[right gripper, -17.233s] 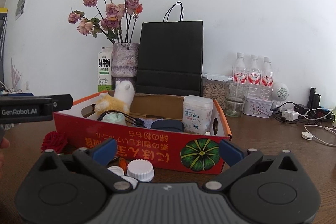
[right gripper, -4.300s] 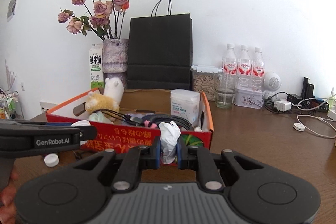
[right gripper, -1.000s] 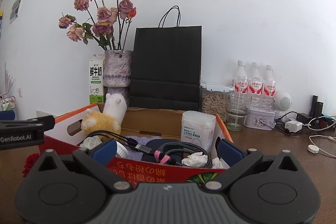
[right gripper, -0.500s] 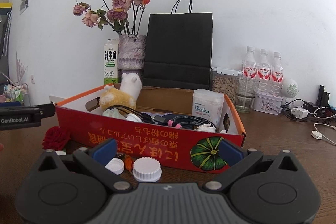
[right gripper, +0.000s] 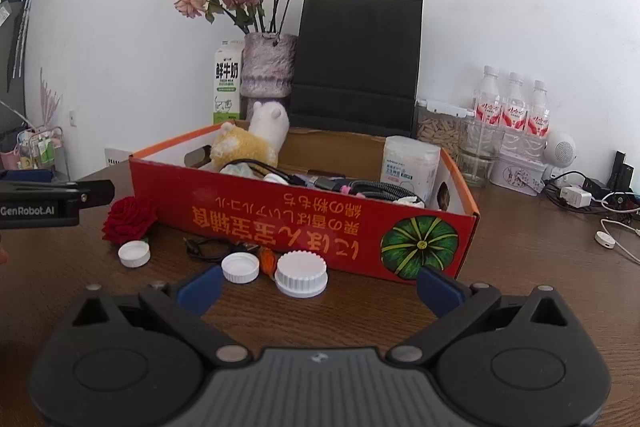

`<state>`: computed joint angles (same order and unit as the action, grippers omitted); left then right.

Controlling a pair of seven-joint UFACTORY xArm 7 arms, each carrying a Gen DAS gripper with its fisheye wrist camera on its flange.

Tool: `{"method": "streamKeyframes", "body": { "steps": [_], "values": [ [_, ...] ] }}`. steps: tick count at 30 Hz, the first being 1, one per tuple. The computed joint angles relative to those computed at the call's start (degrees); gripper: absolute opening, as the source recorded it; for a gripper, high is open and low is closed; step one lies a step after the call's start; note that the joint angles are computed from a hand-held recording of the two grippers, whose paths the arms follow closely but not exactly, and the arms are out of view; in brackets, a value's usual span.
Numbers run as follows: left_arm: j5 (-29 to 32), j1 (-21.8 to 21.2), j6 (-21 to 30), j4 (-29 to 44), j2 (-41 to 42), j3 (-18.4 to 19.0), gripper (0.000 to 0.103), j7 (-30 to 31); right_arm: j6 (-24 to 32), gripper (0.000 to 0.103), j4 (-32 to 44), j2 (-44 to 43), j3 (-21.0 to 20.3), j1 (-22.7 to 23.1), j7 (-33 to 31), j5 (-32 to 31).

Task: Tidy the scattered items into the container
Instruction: 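Withdraw both grippers from the box toward the red rose and caps, then grasp the red rose with the left gripper, then hold the red rose with the left gripper while the right grasps the white ribbed cap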

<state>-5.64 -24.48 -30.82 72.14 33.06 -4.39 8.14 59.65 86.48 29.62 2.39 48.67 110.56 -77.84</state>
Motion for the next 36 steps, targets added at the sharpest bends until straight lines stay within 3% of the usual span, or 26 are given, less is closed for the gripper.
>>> {"method": "streamKeyframes", "body": {
  "steps": [10,12,15,17,20,24,26,28,30,32,34,36],
  "values": [
    [4.12,1.57,13.62,2.80,-0.44,-0.83,0.103,-0.40,0.27,0.103,3.03,1.88,-0.68,-0.21,-5.29,7.03],
    [4.90,2.27,13.91,3.98,0.40,-1.51,0.103,-1.20,0.28,0.103,3.09,1.90,-0.88,-0.13,-5.56,7.51],
    [2.11,-1.92,10.73,6.43,2.53,3.03,0.103,-1.25,0.26,0.103,3.32,2.02,-1.06,-0.09,-6.00,8.21],
    [0.25,-4.30,13.24,9.61,4.09,5.52,0.103,-0.44,0.24,0.103,3.36,2.05,-1.19,-0.07,-6.07,8.52],
    [2.09,-1.58,19.22,13.80,5.70,2.51,0.103,-1.49,-0.13,0.103,3.33,2.02,-1.29,-0.25,-6.12,9.06],
    [3.95,1.88,20.79,15.68,6.83,-1.27,0.103,-3.85,-0.50,0.103,3.00,1.81,-1.36,-0.47,-5.60,9.64],
    [4.65,1.94,22.36,17.04,7.43,-1.21,0.095,-4.66,-0.98,0.103,3.11,1.89,-1.24,-0.88,-6.03,10.41],
    [5.40,2.58,24.07,17.99,7.81,-1.92,0.077,-5.17,-1.61,0.103,3.07,1.86,-1.26,-1.19,-6.13,11.07],
    [6.33,6.96,24.96,17.89,8.09,-7.34,0.071,-4.62,-2.19,0.103,2.93,1.78,-1.34,-1.39,-5.96,11.59],
    [6.66,9.03,24.55,17.41,8.13,-9.79,0.051,-4.46,-2.72,0.103,2.77,1.71,-1.44,-1.59,-5.68,12.05],
    [6.48,7.77,23.44,17.03,7.89,-8.06,0.048,-5.30,-3.16,0.103,2.89,1.81,-1.41,-1.93,-5.98,12.84],
    [6.76,8.90,22.76,16.73,7.94,-9.25,0.047,-5.68,-3.42,0.103,3.42,2.17,-1.38,-2.30,-6.83,14.08]
  ]
}}
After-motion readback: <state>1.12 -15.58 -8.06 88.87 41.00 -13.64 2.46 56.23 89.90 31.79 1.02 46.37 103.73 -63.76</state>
